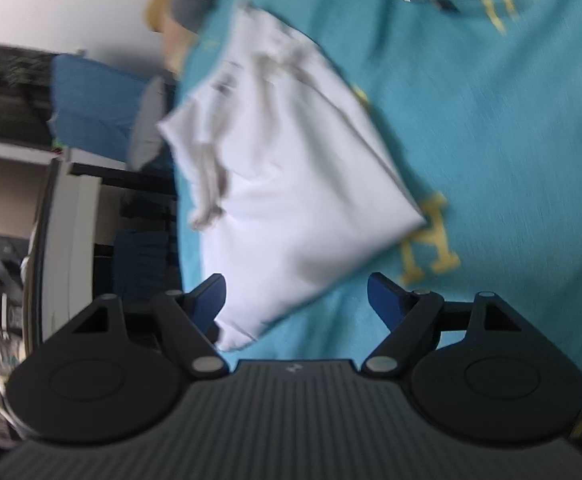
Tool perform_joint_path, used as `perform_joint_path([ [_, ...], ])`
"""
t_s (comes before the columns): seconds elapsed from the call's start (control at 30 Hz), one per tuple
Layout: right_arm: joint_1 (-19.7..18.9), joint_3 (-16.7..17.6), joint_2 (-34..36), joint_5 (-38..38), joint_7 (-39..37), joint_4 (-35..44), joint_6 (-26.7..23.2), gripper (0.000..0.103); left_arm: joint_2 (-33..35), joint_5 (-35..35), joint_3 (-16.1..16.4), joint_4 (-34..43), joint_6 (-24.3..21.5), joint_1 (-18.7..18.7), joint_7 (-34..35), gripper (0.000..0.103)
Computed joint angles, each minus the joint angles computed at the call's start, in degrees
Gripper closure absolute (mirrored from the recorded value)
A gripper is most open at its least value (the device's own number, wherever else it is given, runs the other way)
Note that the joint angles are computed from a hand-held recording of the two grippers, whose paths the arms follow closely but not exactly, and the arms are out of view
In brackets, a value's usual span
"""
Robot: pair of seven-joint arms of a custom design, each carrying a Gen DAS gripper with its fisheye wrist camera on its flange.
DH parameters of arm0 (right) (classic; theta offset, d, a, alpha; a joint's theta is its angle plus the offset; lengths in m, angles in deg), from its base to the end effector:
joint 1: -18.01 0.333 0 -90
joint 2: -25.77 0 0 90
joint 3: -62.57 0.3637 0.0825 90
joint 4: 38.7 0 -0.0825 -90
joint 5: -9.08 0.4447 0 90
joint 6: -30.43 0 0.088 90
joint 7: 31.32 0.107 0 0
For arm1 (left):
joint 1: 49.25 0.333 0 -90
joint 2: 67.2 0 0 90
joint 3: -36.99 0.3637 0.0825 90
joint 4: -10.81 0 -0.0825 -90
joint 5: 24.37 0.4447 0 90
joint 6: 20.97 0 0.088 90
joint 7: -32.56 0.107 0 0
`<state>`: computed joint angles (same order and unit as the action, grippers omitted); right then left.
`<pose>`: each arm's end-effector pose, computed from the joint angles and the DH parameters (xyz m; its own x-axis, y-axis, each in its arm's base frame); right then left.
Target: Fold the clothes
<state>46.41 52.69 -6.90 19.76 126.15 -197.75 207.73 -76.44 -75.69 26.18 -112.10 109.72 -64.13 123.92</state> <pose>0.4034 0.1162 0.4811 -0.5363 -0.3390 -0.7729 -0.4679 0.8816 -0.0621 0.5154 -0.2736 0.5316 -0.0177 -0.7209 0.6928 -0.9927 -0.0699 -0.0981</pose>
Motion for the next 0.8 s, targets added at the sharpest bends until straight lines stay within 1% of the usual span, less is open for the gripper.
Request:
perform_joint_path([
  [0.03,0.17,-0.22,0.71,0.78,0.81,-0.23,0.57,0.023,0.42,-1.60,0.29,0.02,-0.19,-0.04,0.13,0.014],
  [0.1,-3.18,3.07,2.08,1.56,4.95,-1.46,4.30,0.035,1.37,-5.36,0.78,0.30,-1.27,-0.11,1.69,0.014],
  [0.13,-3.82,3.49,2.64,1.39,6.32,-1.73,5.97,0.038,1.88,-7.35,0.94,0.52,-2.04,-0.10,2.80,0.014],
  [0.17,-5.69,5.02,3.10,0.64,7.54,-1.65,6.66,0.048,2.39,-9.31,1.05,0.74,-2.87,-0.02,3.88,0.015],
  [0.2,-8.58,7.49,3.35,-0.57,8.52,-1.24,6.11,0.062,2.91,-11.23,1.12,0.96,-3.73,0.11,4.92,0.015],
  [0.23,-10.54,9.14,3.57,-1.98,9.00,-0.75,5.54,0.069,3.43,-13.11,1.16,1.18,-4.64,0.28,5.93,0.015],
  [0.27,-11.86,10.35,3.65,-3.47,9.21,-0.33,5.28,0.080,3.93,-14.71,1.11,1.40,-5.49,0.46,6.86,0.015],
  [0.3,-13.05,11.45,3.70,-4.98,9.37,0.08,5.07,0.084,4.34,-15.59,0.90,1.61,-6.12,0.60,7.61,0.015],
  [0.33,-14.21,12.52,3.75,-6.45,9.49,0.50,4.88,0.086,4.74,-16.34,0.70,1.81,-6.71,0.73,8.23,0.015],
  [0.37,-15.51,13.64,3.47,-7.72,9.82,0.42,5.75,0.088,5.05,-16.73,0.51,1.90,-7.02,0.90,8.33,0.015],
  [0.43,-18.25,15.98,2.80,-9.99,10.42,0.15,7.89,0.090,5.43,-17.28,0.09,1.80,-6.61,1.14,7.71,0.015],
  [0.53,-21.57,18.50,2.31,-11.52,11.28,-1.15,15.18,0.091,6.33,-19.23,-0.23,1.96,-5.29,1.45,7.01,0.015],
  [0.63,-24.96,20.93,2.50,-11.20,10.73,-1.56,19.83,0.091,6.33,-19.78,-0.36,1.80,-2.76,1.89,6.02,0.016],
  [0.67,-25.93,21.60,2.79,-10.58,10.56,-1.59,21.17,0.091,6.21,-19.93,-0.39,1.64,-1.64,1.99,5.72,0.018],
  [0.73,-27.22,22.53,3.15,-9.05,10.17,-1.78,23.07,0.092,5.37,-19.83,-0.51,0.75,1.65,2.06,4.74,0.025],
  [0.8,-27.68,22.80,3.26,-8.39,8.99,-1.49,22.60,0.092,4.49,-18.78,-0.56,-0.13,4.84,2.02,2.84,0.036],
])
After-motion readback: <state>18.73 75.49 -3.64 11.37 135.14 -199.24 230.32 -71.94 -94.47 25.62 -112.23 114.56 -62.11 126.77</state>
